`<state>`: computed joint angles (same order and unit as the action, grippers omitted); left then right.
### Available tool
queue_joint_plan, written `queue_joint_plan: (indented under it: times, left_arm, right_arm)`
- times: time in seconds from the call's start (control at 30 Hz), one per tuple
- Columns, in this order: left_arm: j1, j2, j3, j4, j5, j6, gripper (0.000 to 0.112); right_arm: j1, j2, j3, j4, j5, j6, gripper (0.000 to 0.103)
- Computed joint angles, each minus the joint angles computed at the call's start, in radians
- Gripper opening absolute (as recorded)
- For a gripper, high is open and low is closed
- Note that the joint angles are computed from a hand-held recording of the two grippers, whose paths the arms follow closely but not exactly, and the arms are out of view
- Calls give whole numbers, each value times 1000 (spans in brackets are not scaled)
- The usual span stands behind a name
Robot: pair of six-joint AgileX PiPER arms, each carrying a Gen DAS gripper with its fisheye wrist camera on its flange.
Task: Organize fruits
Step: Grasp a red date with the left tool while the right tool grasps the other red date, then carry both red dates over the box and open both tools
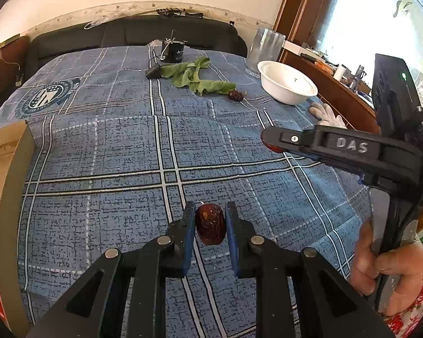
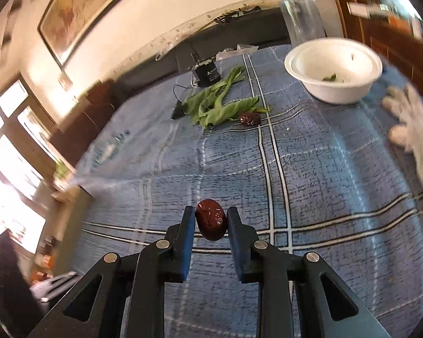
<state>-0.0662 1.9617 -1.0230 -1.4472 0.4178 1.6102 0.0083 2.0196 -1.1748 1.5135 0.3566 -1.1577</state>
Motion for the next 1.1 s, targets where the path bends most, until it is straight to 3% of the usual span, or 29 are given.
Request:
queue_joint_plan:
  times: [0.2, 0.37, 0.5, 0.63, 0.8, 0.97, 1.1]
  left_arm:
    - [4, -18, 26, -79, 3, 75, 20]
    - [54, -93, 97, -146, 58, 143, 20]
    - [182, -206, 182, -77, 145, 107, 20]
    - [400, -280, 219, 26, 242, 30, 20]
    - [618, -251, 164, 109, 254, -61, 20]
    - [727, -212, 127, 88, 167, -37, 20]
    - [785, -151, 66, 122, 145, -78, 20]
  right_arm:
    - [-9, 1, 10, 42, 36, -11, 25]
    - [28, -39, 43, 103, 23, -74, 25]
    - [100, -109, 89, 137, -10, -119, 25]
    - [195, -170, 133, 200, -9, -163, 26]
    - [359, -159, 81, 85, -31, -29, 26]
    - [514, -97, -28, -118, -50, 176, 26]
    - [608, -28, -121, -273, -52, 339, 27]
